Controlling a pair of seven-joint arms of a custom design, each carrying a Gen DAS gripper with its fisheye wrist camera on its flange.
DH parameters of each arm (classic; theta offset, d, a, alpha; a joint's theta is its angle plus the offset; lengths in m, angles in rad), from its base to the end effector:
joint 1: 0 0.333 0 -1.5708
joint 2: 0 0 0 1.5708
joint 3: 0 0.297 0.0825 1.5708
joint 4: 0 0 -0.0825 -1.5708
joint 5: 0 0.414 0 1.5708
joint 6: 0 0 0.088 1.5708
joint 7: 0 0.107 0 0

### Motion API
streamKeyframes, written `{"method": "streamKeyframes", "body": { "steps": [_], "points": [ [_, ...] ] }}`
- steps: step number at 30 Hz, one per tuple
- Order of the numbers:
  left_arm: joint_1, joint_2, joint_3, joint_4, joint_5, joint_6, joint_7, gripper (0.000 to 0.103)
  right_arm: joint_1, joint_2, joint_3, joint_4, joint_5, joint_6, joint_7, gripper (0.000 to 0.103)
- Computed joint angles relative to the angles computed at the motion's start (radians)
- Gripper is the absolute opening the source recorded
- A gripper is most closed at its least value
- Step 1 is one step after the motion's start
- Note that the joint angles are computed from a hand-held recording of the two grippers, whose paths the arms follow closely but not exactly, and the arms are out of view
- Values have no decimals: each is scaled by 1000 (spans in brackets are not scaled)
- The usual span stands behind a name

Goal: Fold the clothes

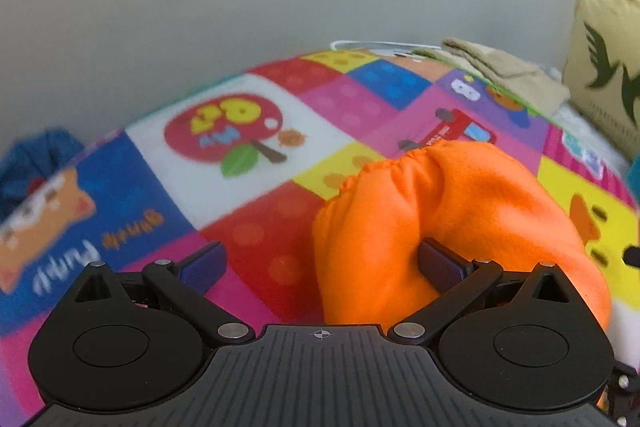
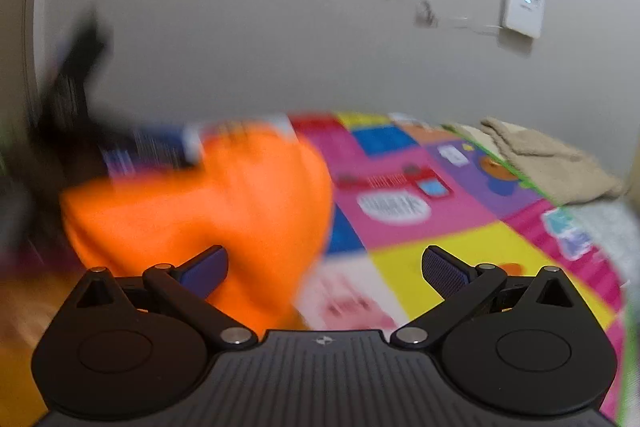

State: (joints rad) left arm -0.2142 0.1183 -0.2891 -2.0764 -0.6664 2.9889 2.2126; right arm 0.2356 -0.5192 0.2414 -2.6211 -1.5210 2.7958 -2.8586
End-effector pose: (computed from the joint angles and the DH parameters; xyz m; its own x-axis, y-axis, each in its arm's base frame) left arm 0.5748 -0.2618 0.4203 -0.5266 -0.8428 0.1108 -0.6129 0.2862 -0.7365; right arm 0.3705 0.2403 0.4175 -0.0162 -0.9999 -0.0027 -0.4573 0.0098 -0.8892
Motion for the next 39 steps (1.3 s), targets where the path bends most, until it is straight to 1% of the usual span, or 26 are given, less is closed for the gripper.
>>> {"method": "streamKeyframes", "body": {
  "steps": [1, 2, 3, 4, 5, 6, 7, 9, 12, 14, 15, 16, 17, 20, 22, 23, 24, 26, 28, 29, 31, 33, 35, 36, 37, 39],
  "points": [
    [-2, -3, 0, -6, 7, 12, 8, 103, -11, -10, -6, 5, -46, 30, 90, 103],
    [-1, -7, -3, -12, 5, 21, 25, 103, -12, -3, -16, 15, -50, 46, 109, 103],
    [0, -11, -4, -14, 1, 22, 34, 103, -3, 32, -27, 34, -36, 52, 59, 103],
    [3, -15, -4, -15, -8, 18, 38, 103, 5, 60, -36, 47, 45, 54, -62, 103],
    [8, -25, -3, -19, -27, 10, 45, 103, 20, 96, -35, 59, 133, 29, -195, 103],
    [10, -39, -1, -28, -48, 6, 50, 103, 37, 128, -30, 71, 167, -14, -259, 103],
    [20, -65, -9, -43, -131, 0, 109, 103, 19, 145, 5, 75, 156, -41, -253, 103],
    [15, -122, 3, -77, -306, -21, 233, 103, 14, 137, 22, 67, 93, -51, -168, 103],
    [-16, -227, 65, -154, -523, -155, 410, 103, 14, 68, 4, 30, -7, 8, -31, 103],
    [-33, -297, 111, -214, -598, -252, 471, 103, 24, 11, -2, -9, -42, 30, -24, 103],
    [-39, -331, 132, -245, -623, -301, 492, 103, 29, -17, -6, -28, -54, 41, -28, 103],
    [-44, -348, 141, -267, -628, -317, 504, 103, 37, -31, -14, -44, -36, 55, -81, 103],
    [-49, -362, 147, -287, -629, -327, 516, 103, 47, -35, -22, -57, 12, 65, -165, 103],
    [-57, -369, 161, -313, -617, -357, 530, 103, 58, 4, -6, -55, 157, 28, -360, 103],
    [-57, -361, 170, -316, -610, -399, 530, 103, 27, 58, 38, -11, 151, -31, -353, 103],
    [-56, -354, 166, -315, -603, -400, 520, 103, 20, 86, 50, 13, 143, -63, -346, 103],
    [-55, -345, 158, -312, -588, -388, 502, 103, 10, 113, 54, 38, 122, -86, -311, 103],
    [-54, -318, 129, -296, -521, -328, 434, 103, 7, 171, 45, 91, 97, -131, -255, 103],
    [-60, -296, 111, -279, -472, -262, 377, 103, 18, 222, 37, 137, 86, -201, -236, 103],
    [-66, -281, 104, -267, -463, -222, 360, 103, 28, 237, 28, 150, 83, -215, -238, 103],
    [-74, -254, 96, -247, -438, -165, 317, 103, 49, 237, 3, 148, 87, -204, -233, 103],
    [-78, -229, 88, -233, -405, -124, 259, 103, 67, 206, -18, 115, 107, -160, -228, 103],
    [-90, -243, 89, -259, -424, -98, 266, 103, 84, 166, -35, 67, 195, -117, -262, 103],
    [-97, -252, 90, -274, -437, -86, 274, 103, 95, 147, -42, 41, 269, -103, -295, 103],
    [-108, -270, 85, -303, -443, -49, 288, 103, 107, 125, -47, 15, 344, -91, -329, 103],
    [-118, -312, 67, -366, -371, 9, 239, 103, 120, 65, -26, -39, 432, -97, -336, 103]
  ]
}}
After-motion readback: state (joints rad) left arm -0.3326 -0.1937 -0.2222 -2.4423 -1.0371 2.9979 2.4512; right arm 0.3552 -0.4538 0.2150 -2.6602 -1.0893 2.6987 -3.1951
